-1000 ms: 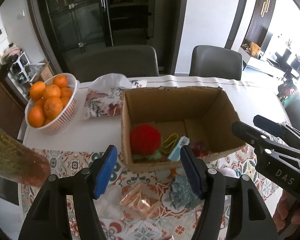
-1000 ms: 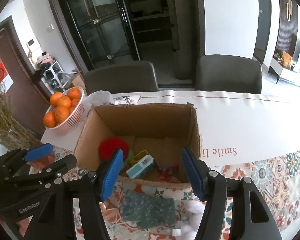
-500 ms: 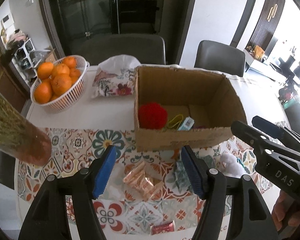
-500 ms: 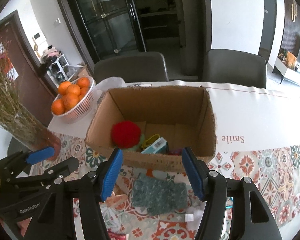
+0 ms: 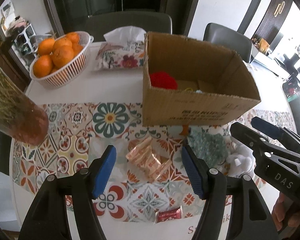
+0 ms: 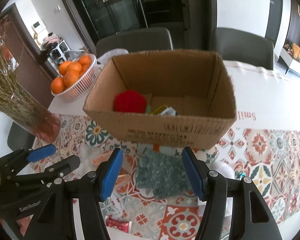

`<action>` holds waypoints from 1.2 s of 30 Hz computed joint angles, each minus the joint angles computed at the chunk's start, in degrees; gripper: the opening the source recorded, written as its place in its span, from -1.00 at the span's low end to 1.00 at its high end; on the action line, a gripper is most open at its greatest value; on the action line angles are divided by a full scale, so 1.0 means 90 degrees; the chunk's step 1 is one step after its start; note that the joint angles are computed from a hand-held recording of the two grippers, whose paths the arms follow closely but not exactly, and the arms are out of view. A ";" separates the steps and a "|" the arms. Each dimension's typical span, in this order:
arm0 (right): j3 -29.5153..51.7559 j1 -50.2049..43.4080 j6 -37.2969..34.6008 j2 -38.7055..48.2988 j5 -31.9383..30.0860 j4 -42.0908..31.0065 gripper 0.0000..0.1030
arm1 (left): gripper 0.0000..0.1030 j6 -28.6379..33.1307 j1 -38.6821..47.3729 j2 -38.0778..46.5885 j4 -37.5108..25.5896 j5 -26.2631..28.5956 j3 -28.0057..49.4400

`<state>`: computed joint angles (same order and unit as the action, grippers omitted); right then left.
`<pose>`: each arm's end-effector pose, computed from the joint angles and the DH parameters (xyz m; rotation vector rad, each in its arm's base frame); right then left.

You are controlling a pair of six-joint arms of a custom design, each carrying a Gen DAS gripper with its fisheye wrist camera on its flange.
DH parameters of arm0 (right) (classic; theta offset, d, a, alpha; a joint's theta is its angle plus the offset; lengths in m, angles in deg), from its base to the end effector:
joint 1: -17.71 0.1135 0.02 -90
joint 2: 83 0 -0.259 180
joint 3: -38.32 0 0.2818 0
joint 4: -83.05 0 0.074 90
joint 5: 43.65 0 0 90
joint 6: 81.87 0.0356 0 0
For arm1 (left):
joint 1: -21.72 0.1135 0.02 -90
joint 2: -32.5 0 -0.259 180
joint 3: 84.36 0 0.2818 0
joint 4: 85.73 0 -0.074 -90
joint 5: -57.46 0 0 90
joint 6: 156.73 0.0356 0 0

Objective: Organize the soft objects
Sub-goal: 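Withdraw both open tools from the box toward the glove and biscuit packet, then close left tool on biscuit packet while right tool grips grey knit glove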

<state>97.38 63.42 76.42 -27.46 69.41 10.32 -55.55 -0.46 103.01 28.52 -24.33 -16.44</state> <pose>0.1445 0.1281 0.2445 0.6065 2.5393 0.1115 0.2346 -0.1011 0.2434 0.8311 2.6412 -0.2485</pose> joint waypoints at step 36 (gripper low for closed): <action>-0.1741 -0.0681 -0.0574 0.1108 -0.2117 0.2391 0.22 | 0.30 -0.0056 0.0065 0.1256 0.1009 -0.0221 -0.0841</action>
<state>81.71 57.29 71.26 -17.49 50.36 31.83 -56.06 0.13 114.32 37.60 -26.32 -24.01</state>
